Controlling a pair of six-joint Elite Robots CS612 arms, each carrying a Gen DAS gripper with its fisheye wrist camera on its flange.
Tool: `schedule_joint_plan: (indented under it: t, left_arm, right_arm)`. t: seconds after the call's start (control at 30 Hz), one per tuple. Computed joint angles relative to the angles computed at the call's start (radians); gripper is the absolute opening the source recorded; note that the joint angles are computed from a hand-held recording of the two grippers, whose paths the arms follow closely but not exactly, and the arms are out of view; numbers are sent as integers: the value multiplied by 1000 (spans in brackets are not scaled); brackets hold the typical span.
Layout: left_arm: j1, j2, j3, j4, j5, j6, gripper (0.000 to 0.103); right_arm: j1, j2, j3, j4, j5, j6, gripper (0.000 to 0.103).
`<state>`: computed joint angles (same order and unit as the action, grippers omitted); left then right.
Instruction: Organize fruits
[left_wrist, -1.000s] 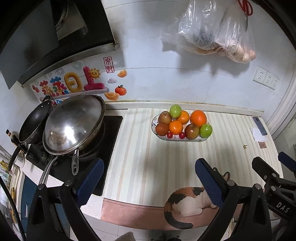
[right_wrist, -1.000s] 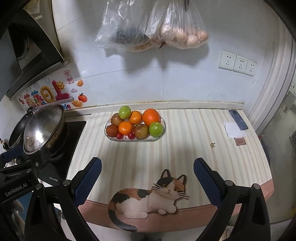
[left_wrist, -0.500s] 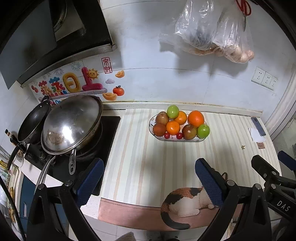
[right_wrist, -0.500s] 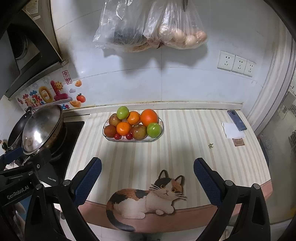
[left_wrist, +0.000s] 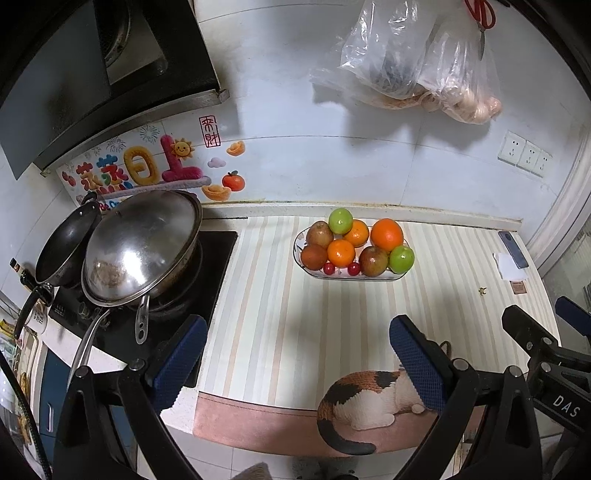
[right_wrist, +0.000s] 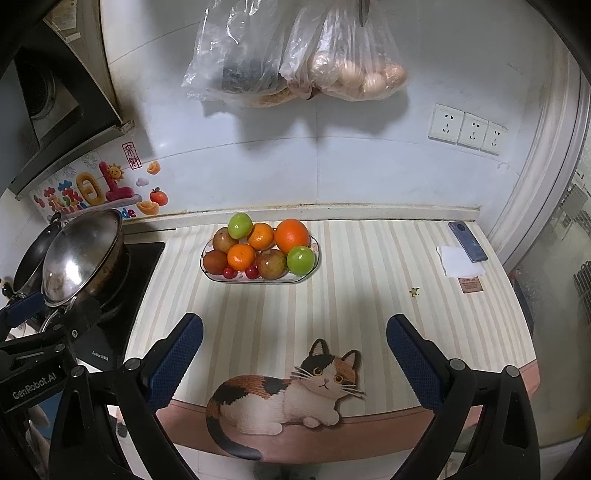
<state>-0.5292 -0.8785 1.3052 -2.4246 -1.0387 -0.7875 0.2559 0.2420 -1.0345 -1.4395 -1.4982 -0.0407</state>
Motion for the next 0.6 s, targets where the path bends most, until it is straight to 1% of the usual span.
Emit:
schedule_joint_plan:
  t: [0.6]
  left_arm:
    - [-3, -6, 11, -15, -5, 10, 101]
  right_arm:
    - [-1, -1, -7, -6, 8, -24, 102]
